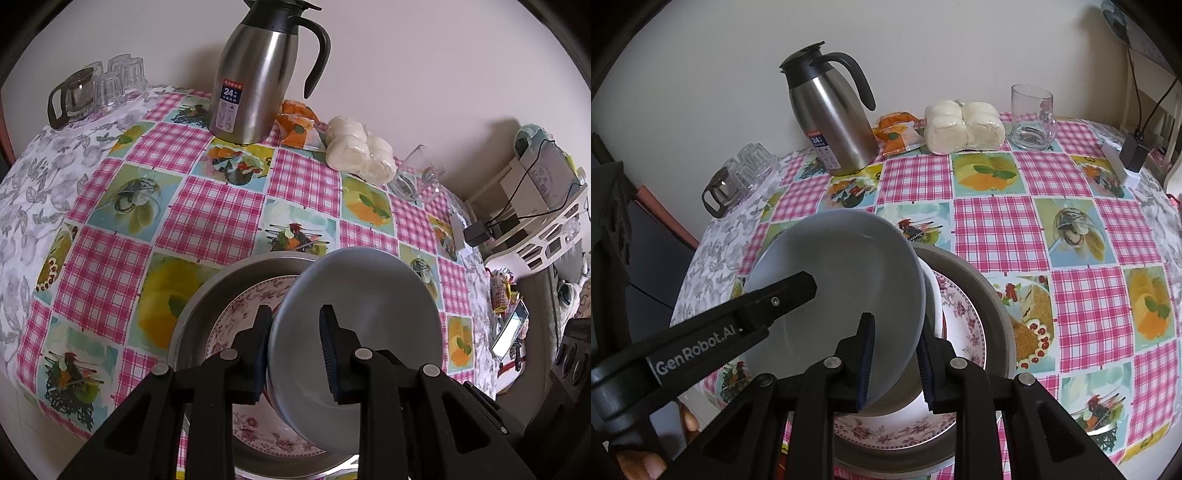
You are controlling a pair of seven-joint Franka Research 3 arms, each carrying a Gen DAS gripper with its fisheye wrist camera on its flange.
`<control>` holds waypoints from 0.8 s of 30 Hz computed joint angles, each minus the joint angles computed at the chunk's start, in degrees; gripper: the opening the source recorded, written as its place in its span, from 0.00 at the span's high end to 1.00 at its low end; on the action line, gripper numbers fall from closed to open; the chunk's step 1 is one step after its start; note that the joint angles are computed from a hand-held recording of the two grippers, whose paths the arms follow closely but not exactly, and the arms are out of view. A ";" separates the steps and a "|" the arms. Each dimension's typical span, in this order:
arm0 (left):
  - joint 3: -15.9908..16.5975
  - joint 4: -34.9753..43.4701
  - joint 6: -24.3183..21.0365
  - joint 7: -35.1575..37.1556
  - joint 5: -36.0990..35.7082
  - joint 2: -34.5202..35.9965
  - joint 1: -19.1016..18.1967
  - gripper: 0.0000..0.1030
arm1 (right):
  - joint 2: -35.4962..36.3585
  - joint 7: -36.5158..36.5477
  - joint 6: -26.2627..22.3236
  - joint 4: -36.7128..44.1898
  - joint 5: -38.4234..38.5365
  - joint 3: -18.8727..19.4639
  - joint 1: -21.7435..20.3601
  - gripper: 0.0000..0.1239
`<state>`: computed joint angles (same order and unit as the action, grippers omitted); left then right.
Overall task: Organize plates and bowls
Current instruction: 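Carry the white round bowl with the right tool over the basin stack, then lower the white round bowl into the stacked bowls and open the right tool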
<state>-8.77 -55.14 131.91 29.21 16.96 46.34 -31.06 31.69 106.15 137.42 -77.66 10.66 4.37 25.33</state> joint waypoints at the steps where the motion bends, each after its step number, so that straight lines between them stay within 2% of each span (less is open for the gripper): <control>1: 0.11 0.00 -0.16 -0.09 0.12 -0.07 -0.09 0.72 | -0.01 0.05 0.08 -0.01 -0.10 -0.06 0.07 0.80; 14: 0.40 -2.21 1.25 -1.13 1.40 -1.75 -0.16 0.71 | -0.33 0.30 0.70 -0.53 0.21 -0.04 -0.11 0.80; 24: 0.61 0.61 -1.34 -0.55 1.95 -0.21 -0.77 0.70 | -0.99 0.44 2.22 -1.64 1.19 0.35 -0.56 0.75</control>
